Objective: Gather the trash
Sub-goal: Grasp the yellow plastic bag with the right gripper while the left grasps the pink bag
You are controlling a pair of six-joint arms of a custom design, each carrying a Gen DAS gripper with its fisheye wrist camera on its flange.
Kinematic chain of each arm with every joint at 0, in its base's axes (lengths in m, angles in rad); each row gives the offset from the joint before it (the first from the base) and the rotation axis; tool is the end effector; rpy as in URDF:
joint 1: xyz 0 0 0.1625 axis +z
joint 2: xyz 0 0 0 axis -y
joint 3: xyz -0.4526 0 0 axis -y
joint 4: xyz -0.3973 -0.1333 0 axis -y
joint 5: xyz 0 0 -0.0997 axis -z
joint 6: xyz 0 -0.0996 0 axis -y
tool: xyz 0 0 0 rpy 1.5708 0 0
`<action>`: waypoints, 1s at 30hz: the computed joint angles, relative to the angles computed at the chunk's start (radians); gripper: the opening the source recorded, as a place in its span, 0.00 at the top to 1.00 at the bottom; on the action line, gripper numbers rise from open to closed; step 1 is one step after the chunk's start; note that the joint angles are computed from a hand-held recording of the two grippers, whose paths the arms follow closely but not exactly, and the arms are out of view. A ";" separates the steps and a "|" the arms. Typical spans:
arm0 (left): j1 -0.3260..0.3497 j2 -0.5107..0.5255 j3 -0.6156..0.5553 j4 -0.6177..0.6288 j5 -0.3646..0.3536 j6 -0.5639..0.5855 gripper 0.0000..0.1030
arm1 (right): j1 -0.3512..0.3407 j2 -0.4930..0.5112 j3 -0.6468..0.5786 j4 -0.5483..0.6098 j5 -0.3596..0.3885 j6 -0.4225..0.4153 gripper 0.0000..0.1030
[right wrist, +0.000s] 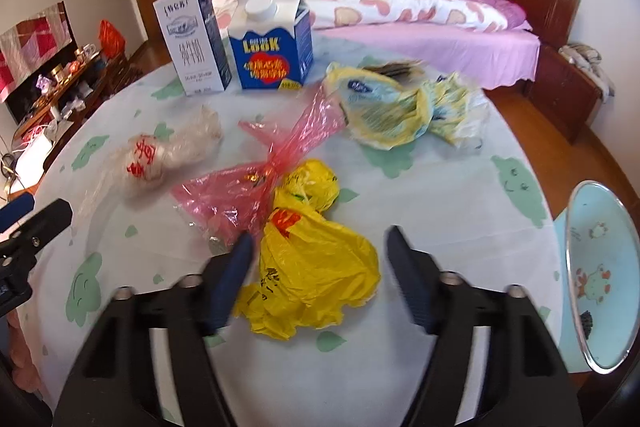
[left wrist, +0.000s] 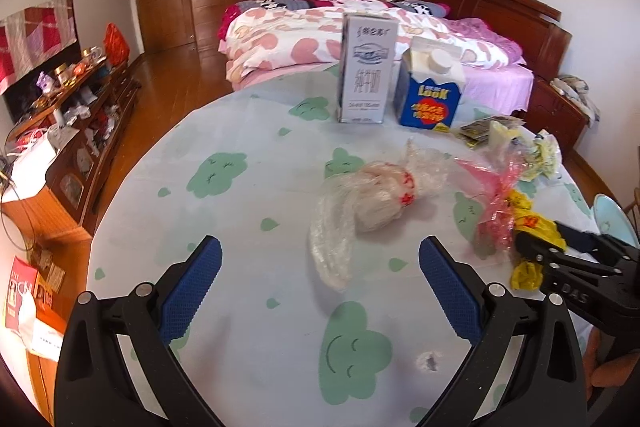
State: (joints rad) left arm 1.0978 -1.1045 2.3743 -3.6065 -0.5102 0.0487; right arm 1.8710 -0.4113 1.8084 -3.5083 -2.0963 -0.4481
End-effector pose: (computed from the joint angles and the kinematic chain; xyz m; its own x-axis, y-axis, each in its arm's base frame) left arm 0.0016 -0.4803 0.2214 -0.6935 -0.2844 -0.6620 0.3625 0.6562 -0.6617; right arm 0.2610 -0.5613 -0.0705 -0.7037 -0.3633 0.6106 -0.6196 0.7343 -0.2773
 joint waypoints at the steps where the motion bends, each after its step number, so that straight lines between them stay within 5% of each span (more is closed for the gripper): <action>1: -0.004 0.002 -0.001 -0.002 -0.002 0.006 0.06 | -0.001 -0.001 0.001 0.007 0.001 -0.002 0.54; 4: -0.017 0.014 -0.002 -0.012 -0.001 0.019 0.06 | 0.002 -0.008 0.028 -0.026 0.006 -0.033 0.63; 17: -0.072 0.093 -0.060 0.015 -0.074 0.055 0.11 | -0.035 -0.080 0.171 -0.378 0.014 -0.063 0.65; 26: -0.046 0.188 -0.188 0.181 -0.208 -0.041 0.20 | -0.086 -0.158 0.236 -0.416 0.039 -0.043 0.65; 30: -0.022 0.233 -0.245 0.265 -0.190 -0.100 0.40 | -0.104 -0.187 0.263 -0.411 0.058 -0.034 0.65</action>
State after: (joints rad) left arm 1.0759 -0.8712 2.1290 -3.3414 -0.7004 -0.0511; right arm 1.7673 -0.5986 2.0714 -3.9190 -2.0380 -0.4819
